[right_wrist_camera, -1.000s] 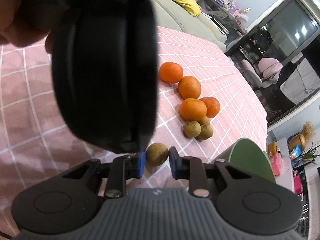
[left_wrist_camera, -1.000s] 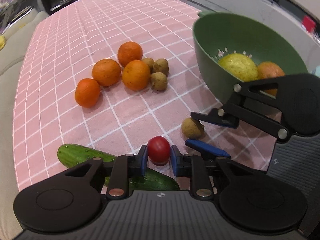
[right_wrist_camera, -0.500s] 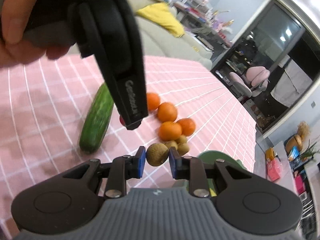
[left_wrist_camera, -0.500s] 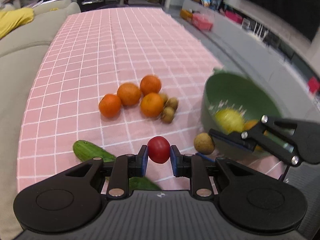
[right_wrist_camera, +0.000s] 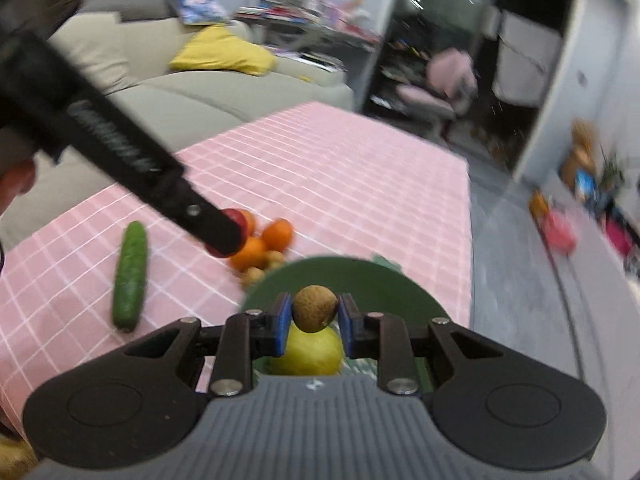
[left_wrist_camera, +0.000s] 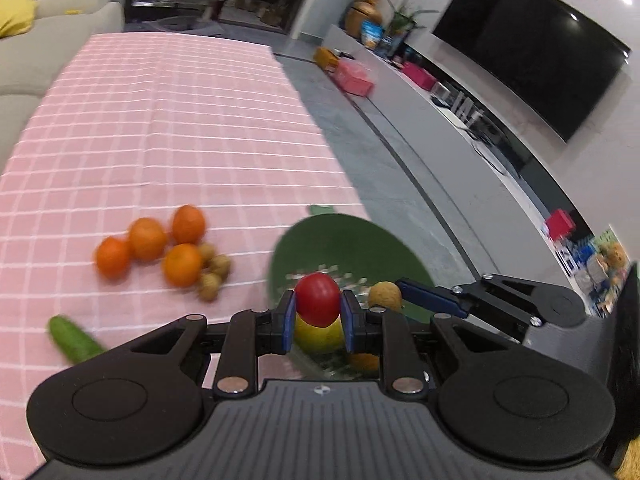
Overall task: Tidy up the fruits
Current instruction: 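Carry the tomato and kiwi over the colander and release both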
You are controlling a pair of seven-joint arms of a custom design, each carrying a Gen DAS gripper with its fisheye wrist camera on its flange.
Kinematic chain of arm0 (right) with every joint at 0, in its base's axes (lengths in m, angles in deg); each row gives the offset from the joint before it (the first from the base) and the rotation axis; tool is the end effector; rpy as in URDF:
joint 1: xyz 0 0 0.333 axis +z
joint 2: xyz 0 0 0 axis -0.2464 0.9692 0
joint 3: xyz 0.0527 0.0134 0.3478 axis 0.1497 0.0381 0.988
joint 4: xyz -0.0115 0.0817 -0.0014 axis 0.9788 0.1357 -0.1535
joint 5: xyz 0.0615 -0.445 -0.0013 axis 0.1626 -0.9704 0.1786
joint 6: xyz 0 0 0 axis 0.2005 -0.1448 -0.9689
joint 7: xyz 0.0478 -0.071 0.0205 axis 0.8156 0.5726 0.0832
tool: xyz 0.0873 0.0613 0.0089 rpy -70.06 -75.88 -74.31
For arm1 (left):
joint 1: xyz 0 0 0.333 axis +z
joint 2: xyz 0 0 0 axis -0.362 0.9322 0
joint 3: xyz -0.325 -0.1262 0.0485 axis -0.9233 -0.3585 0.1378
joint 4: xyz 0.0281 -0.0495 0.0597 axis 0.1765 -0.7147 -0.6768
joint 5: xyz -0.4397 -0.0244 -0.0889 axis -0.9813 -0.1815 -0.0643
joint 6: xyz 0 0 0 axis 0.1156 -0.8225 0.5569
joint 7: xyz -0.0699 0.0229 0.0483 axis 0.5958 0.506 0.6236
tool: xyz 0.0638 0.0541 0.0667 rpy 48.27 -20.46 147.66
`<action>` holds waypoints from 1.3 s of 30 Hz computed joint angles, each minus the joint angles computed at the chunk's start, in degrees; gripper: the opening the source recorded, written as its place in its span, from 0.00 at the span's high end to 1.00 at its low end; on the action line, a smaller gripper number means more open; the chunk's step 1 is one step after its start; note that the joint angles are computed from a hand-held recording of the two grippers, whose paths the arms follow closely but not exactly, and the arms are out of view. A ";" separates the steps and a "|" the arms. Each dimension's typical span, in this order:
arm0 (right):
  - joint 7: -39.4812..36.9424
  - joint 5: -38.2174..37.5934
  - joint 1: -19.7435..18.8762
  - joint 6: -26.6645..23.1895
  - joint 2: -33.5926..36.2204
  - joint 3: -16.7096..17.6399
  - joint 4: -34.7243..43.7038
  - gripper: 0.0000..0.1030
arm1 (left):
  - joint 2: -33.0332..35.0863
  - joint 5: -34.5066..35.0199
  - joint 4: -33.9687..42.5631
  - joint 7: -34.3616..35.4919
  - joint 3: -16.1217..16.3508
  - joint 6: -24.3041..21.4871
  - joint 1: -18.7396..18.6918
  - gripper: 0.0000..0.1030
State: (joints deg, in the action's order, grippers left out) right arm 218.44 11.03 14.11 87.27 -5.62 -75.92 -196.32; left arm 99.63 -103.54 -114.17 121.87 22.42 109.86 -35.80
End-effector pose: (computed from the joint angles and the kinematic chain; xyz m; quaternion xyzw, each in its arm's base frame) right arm 0.5135 0.4060 0.4859 -0.7297 0.5329 -0.3164 0.2889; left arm 0.6367 -0.3954 0.5034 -0.4913 0.7822 -0.3831 0.0044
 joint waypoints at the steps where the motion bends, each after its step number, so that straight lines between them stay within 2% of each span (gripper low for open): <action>1: -0.48 1.84 -0.74 0.99 -0.46 -0.53 -0.90 0.79 | 1.35 1.45 1.83 -1.13 0.38 -0.94 -0.88 0.75; 6: -2.36 12.33 -3.37 4.54 -1.21 -1.35 -3.34 0.79 | 8.48 6.01 10.42 -6.38 1.05 -4.90 -3.49 0.75; 9: -1.72 14.35 -4.16 5.65 0.29 -1.89 -3.13 0.79 | 12.50 7.14 14.92 -8.15 0.79 -7.05 -3.86 0.75; 14: -2.35 17.04 -3.83 4.71 4.05 -3.11 -0.43 0.79 | 18.60 12.52 23.29 -13.04 2.73 -11.59 -6.34 0.75; 22: -13.57 26.54 -3.61 3.56 8.60 -4.20 3.25 0.79 | 26.00 19.56 35.29 -16.41 4.76 -22.12 -9.04 0.75; 26: -18.51 30.33 -3.28 2.70 9.55 -4.53 3.91 0.79 | 27.42 22.67 37.54 -16.07 5.81 -23.45 -10.55 0.74; 33: -21.99 33.86 -2.75 1.95 10.36 -5.12 4.47 0.80 | 29.50 27.52 42.19 -14.05 7.09 -27.91 -12.68 0.74; 39: -23.34 35.26 -2.39 1.52 10.76 -5.49 4.82 0.79 | 28.54 28.87 40.40 -12.56 7.29 -26.77 -12.92 0.73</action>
